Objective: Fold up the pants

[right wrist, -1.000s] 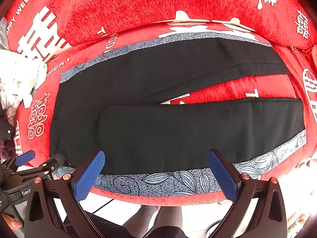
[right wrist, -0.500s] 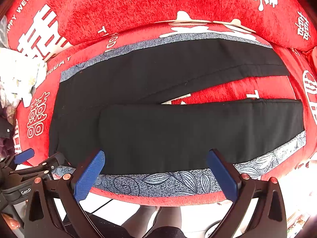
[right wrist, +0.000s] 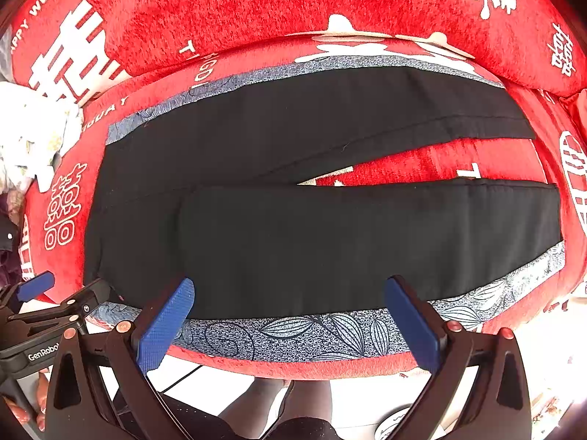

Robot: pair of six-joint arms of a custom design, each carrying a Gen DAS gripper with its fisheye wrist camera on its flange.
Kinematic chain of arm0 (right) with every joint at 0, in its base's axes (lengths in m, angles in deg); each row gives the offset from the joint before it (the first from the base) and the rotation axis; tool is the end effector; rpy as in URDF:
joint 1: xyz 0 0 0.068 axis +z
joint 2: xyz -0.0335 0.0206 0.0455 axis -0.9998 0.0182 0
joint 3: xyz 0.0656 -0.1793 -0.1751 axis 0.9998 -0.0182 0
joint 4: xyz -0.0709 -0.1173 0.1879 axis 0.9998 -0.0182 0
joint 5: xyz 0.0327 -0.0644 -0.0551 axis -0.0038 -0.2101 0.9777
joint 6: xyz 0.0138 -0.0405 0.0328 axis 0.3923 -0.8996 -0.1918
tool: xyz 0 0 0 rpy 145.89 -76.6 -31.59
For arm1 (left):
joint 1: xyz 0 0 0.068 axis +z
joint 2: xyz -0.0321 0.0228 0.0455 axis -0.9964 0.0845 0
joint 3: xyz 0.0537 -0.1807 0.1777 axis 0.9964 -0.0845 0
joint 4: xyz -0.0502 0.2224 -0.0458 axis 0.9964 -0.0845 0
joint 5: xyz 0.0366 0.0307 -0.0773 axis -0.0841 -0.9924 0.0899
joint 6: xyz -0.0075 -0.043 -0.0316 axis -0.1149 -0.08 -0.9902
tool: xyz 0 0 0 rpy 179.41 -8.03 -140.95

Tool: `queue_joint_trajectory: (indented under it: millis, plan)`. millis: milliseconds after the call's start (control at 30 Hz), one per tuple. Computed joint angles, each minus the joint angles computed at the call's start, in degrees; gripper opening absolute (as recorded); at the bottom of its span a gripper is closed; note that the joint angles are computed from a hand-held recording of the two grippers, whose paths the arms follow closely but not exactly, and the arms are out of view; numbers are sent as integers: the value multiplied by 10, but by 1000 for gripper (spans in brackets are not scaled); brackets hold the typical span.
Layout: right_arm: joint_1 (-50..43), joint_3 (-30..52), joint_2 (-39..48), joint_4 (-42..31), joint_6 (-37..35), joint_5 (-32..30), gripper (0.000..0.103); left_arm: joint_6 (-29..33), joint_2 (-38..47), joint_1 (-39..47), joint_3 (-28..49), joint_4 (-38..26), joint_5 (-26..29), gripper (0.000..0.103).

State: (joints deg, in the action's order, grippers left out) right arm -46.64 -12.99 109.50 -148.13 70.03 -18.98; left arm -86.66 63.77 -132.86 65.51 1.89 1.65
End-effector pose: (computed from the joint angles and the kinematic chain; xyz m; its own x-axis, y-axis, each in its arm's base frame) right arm 0.1193 0.1042 0.2317 -0.9441 0.2752 -0.1815 0.2563 0.9590 0.1208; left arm 0.2159 -0.2330 0.2009 -0.9920 0.1225 -0.0314 0.1198 0.9898 0.0773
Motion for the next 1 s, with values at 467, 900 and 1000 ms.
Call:
queue_joint_trajectory:
  millis: [467, 900, 1000]
  plan:
    - [25, -7, 9, 1, 21, 13, 103, -7, -23, -6, -42, 27, -6, 103]
    - [45, -25, 28, 18, 29, -5, 103, -18, -39, -1, -95, 39, 1, 103]
    - [52, -32, 32, 21, 36, -10, 103, -19, -46, 0, -115, 59, 9, 103]
